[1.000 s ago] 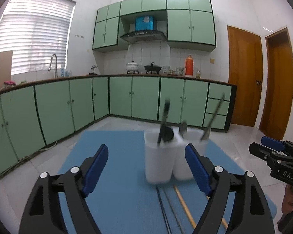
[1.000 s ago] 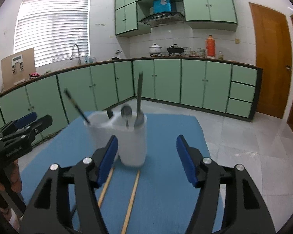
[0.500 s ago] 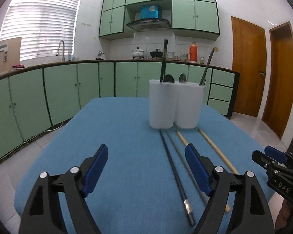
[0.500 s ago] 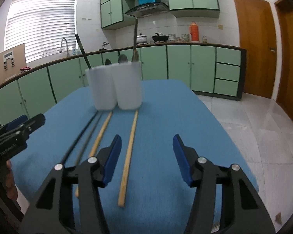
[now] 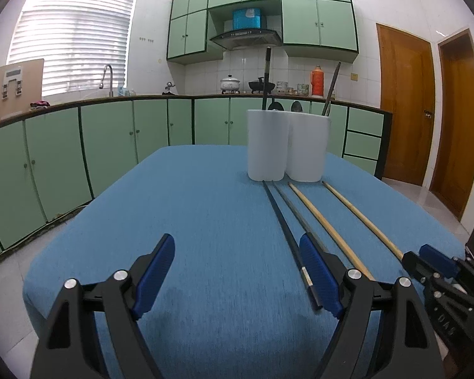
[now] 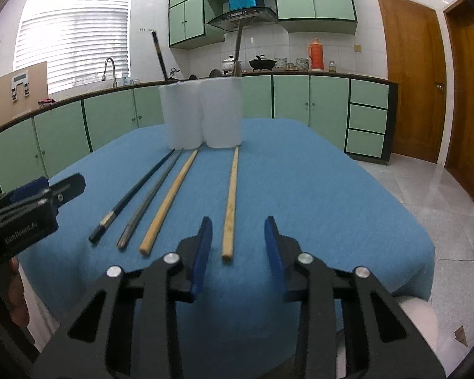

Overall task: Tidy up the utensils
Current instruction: 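Grasp a wooden chopstick with the right tool while the left tool grasps a black chopstick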

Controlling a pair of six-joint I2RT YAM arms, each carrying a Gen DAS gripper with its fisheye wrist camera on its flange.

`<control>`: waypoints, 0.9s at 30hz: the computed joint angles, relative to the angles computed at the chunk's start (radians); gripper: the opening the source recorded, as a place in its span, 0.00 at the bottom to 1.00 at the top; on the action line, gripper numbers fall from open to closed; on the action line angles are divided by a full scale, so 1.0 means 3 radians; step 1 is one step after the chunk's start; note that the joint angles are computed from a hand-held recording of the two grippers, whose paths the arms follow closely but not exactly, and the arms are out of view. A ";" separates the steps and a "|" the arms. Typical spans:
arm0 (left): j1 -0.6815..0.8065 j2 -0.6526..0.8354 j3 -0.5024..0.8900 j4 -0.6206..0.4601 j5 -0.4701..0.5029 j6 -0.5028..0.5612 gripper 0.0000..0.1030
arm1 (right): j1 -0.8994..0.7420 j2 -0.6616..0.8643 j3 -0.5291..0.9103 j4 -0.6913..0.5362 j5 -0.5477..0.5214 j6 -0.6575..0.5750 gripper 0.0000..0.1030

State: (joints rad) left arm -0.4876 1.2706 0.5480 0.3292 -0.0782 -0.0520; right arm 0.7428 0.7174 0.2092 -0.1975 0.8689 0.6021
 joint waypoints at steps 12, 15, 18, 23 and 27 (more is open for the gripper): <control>-0.0079 -0.0072 -0.0147 0.0046 -0.0039 -0.0048 0.77 | 0.0198 0.0458 -0.0167 0.0643 0.0460 -0.0058 0.14; -0.0120 -0.0064 -0.0160 0.0053 -0.0059 -0.0062 0.77 | 0.0262 0.0657 -0.0150 0.0755 0.0611 -0.0092 0.08; -0.0162 -0.0072 -0.0187 0.0058 -0.0069 -0.0075 0.77 | 0.0297 0.0702 -0.0170 0.0804 0.0667 -0.0089 0.06; -0.0234 -0.0053 -0.0204 0.0059 -0.0105 -0.0099 0.73 | 0.0294 0.0510 -0.0172 0.0500 0.0779 0.0130 0.06; -0.0326 -0.0007 -0.0225 0.0081 -0.0176 -0.0150 0.67 | 0.0276 0.0200 -0.0216 0.0316 0.0757 0.0157 0.06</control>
State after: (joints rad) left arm -0.5853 1.2685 0.4805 0.3535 -0.1308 -0.0970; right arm 0.8255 0.7773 0.1443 -0.1026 1.0959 0.6493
